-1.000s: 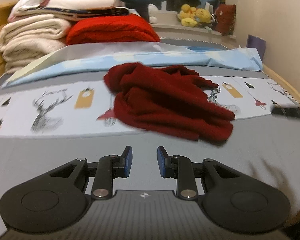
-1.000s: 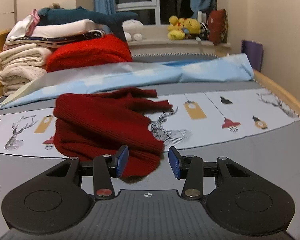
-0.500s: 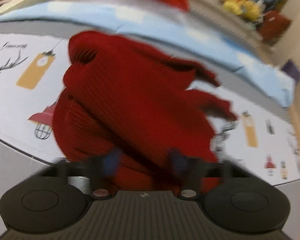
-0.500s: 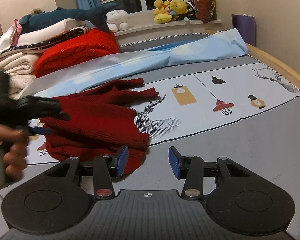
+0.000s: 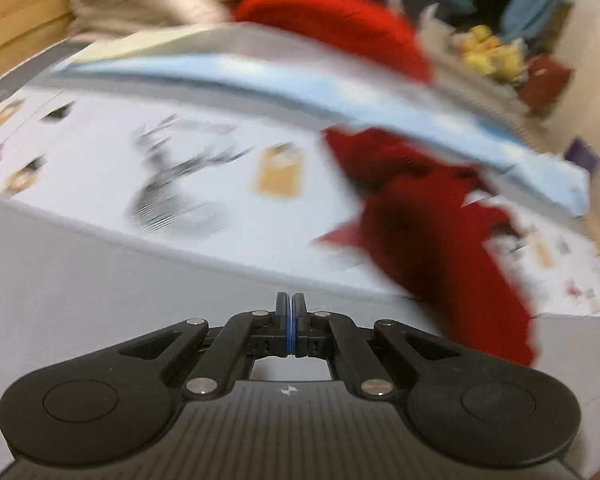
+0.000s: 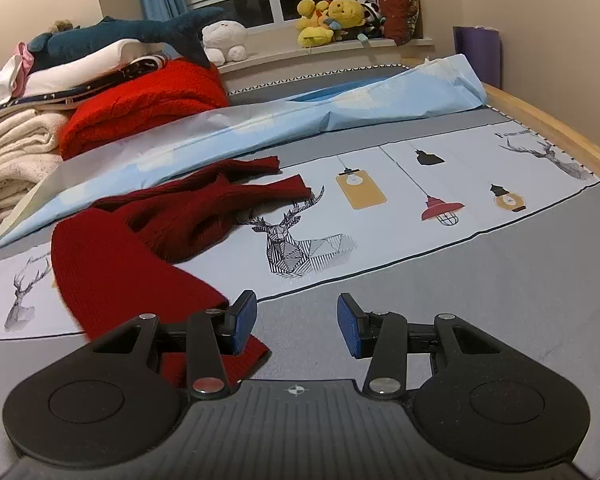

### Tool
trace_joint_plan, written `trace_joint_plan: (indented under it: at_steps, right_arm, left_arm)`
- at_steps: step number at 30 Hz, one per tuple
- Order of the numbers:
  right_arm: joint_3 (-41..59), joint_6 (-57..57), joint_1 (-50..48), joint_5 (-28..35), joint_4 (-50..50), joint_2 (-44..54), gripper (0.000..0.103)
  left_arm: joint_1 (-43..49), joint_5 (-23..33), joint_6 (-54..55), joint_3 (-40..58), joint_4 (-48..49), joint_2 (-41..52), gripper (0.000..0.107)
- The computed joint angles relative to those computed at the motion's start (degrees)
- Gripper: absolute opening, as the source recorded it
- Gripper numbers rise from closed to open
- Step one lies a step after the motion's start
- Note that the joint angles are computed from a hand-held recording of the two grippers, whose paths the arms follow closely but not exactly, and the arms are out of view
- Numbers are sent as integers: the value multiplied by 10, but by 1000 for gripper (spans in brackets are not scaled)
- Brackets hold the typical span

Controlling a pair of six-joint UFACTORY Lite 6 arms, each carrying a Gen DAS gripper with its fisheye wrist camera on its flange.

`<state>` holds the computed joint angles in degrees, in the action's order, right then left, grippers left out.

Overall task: Fold small clothes
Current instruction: 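Grasp the red sweater with the left gripper while the right gripper grasps another part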

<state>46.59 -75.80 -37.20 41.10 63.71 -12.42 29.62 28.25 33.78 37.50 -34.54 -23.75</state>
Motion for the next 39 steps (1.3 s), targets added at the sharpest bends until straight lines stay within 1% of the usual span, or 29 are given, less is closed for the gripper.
trace_joint_plan:
  at_steps: [2,4,6,7,9,11,14,16,18,19,20,21,22,23,24,25,26,29,30,31,32,33,34,35,36,38,39]
  right_arm:
    - [-6,6,19,-14,-4,-6,47]
    - [-12,23,44,-22,-8,-9,48]
    - [-16,58,79,-30,-18,-9,51]
    - [-16,80,102,-38,-23,-7,53]
    - [-12,120,147,-56,-21,10,62]
    - [3,156,193,-72,-11,44,66]
    - [38,195,254,-103,19,119,71]
    - [61,239,292,-138,13,169,71]
    - [84,286,319,-160,9,217,71]
    - [93,296,328,-165,18,238,69]
    - [96,283,335,-170,42,252,55]
    - [92,246,343,-178,82,260,42]
    - [79,186,360,-205,137,257,32]
    - [62,126,377,-239,189,240,19]
    - [45,66,397,-268,245,215,16]
    - [29,6,412,-283,291,178,15]
    - [13,-54,423,-274,328,133,14]
    - [-60,-234,445,-157,394,-14,13]
    - [-90,-294,449,-97,410,-49,13]
    - [-115,-330,453,-37,402,-76,13]
    - [-132,-342,467,15,370,-97,13]
    - [-141,-337,491,43,321,-115,12]
    - [-146,-327,526,51,274,-124,11]
    - [-147,-307,567,45,224,-124,6]
    - [-149,-290,612,26,174,-121,2]
    - [-159,-222,708,-61,83,-116,2]
    - [-165,-190,737,-99,52,-114,2]
  left_arm:
    - [63,24,115,-22,-77,-13,1]
    - [84,51,171,-39,-122,-33,1]
    - [63,50,183,-57,-113,-76,7]
    - [41,37,179,-65,-97,-95,8]
    - [-15,-2,141,-84,-45,-118,13]
    - [-48,-25,112,-99,-11,-130,13]
    - [-34,-35,167,-99,-61,-115,13]
    - [-3,-20,205,-89,-95,-108,13]
    - [44,7,247,-77,-129,-105,13]
    - [71,26,261,-65,-135,-101,13]
    - [96,44,274,-57,-140,-101,13]
    - [118,53,291,-51,-149,-97,13]
    - [139,67,301,-43,-152,-96,13]
    - [155,73,311,-36,-156,-91,13]
    - [170,79,317,-30,-160,-86,13]
    - [185,86,322,-22,-165,-80,13]
    - [198,93,325,-16,-171,-75,13]
    - [224,107,317,-2,-173,-60,13]
    - [229,111,311,1,-171,-57,13]
    - [233,116,306,3,-170,-55,13]
    - [235,119,302,4,-167,-55,13]
    - [232,120,293,4,-157,-54,13]
    - [226,119,283,2,-149,-53,13]
    - [220,120,276,0,-143,-53,13]
    - [211,120,267,-4,-135,-56,13]
    - [188,114,251,-13,-119,-59,15]
    - [177,114,244,-17,-114,-61,22]
